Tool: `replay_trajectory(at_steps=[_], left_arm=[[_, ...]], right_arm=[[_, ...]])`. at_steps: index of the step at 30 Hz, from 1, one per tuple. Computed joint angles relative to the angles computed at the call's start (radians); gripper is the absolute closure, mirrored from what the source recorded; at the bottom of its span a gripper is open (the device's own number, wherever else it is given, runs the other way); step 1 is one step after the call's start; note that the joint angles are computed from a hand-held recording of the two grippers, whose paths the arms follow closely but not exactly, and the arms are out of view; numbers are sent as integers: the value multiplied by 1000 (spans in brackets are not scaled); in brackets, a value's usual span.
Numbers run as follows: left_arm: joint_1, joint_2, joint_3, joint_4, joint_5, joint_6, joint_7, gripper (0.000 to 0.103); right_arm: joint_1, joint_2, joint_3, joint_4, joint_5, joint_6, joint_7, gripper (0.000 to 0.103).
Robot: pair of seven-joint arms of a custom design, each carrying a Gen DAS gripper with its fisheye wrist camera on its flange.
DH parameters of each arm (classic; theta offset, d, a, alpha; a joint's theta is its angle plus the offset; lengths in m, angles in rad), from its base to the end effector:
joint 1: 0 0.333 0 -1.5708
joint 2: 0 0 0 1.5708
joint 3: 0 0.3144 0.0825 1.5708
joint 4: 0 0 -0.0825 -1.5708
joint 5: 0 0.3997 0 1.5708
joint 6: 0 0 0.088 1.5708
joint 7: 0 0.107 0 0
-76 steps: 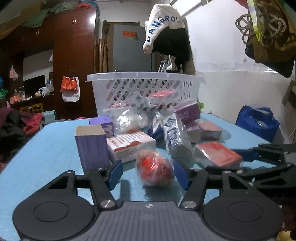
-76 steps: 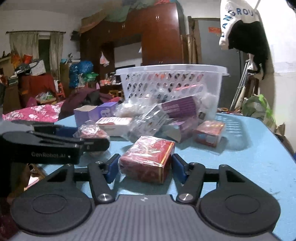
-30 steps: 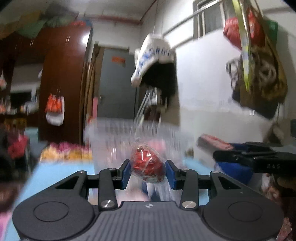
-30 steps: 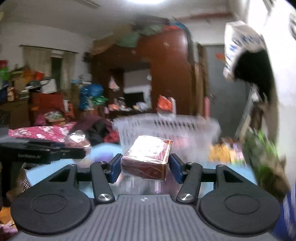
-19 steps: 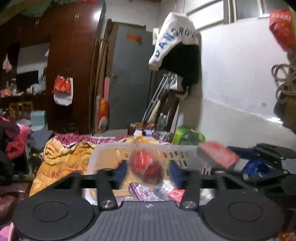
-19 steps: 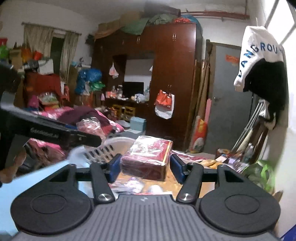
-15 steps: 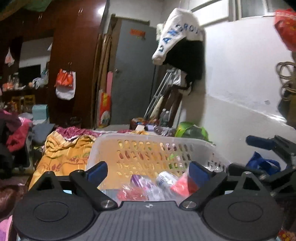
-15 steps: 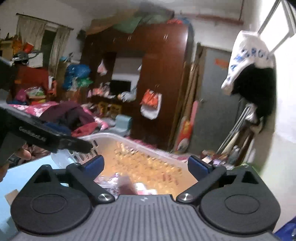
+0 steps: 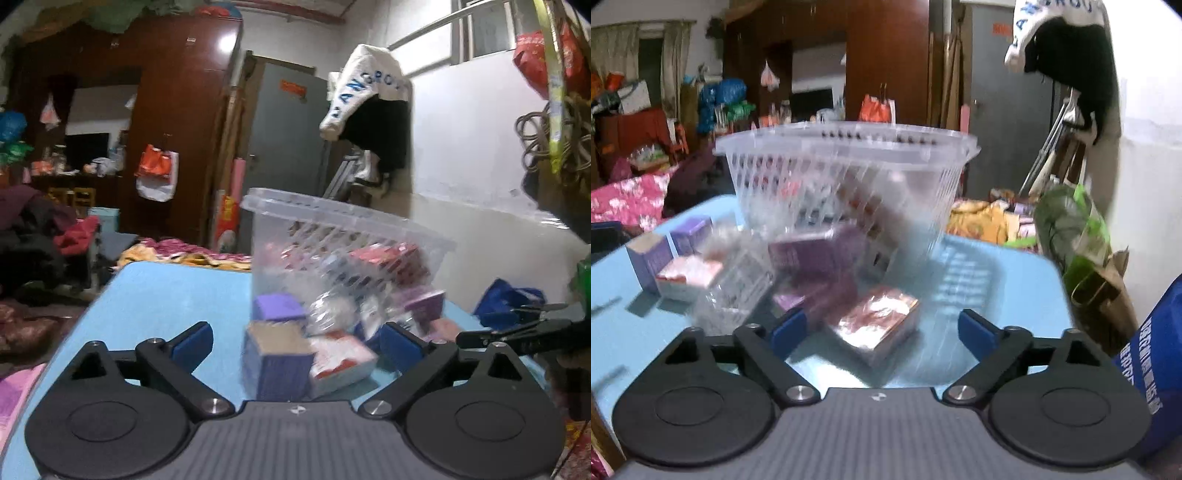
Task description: Organize objects
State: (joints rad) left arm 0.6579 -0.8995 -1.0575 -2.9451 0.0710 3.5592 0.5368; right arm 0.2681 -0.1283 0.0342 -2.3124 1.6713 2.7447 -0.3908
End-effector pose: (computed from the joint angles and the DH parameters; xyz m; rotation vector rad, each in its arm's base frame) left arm 0.3499 -0.1476 0.4099 -1.6300 1.2419 -1.1051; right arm 0.5102 0.1178 0.4133 -1.9822 0.7999 -0.5112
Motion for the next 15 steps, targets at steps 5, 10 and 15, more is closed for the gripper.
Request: replay_trajectory(at_steps=[5, 10, 15], left_arm=[[29, 56, -7, 25, 14, -17, -2, 4], [50, 85, -35, 62, 55, -100, -11, 16], [62, 75, -51, 58, 80, -95, -60, 53]], right_arm=[[-2, 32, 3, 8, -11, 14, 14, 21], [-7, 34, 2, 3, -47, 32, 64, 39], [-2, 27, 7, -6, -25, 53, 32, 40]])
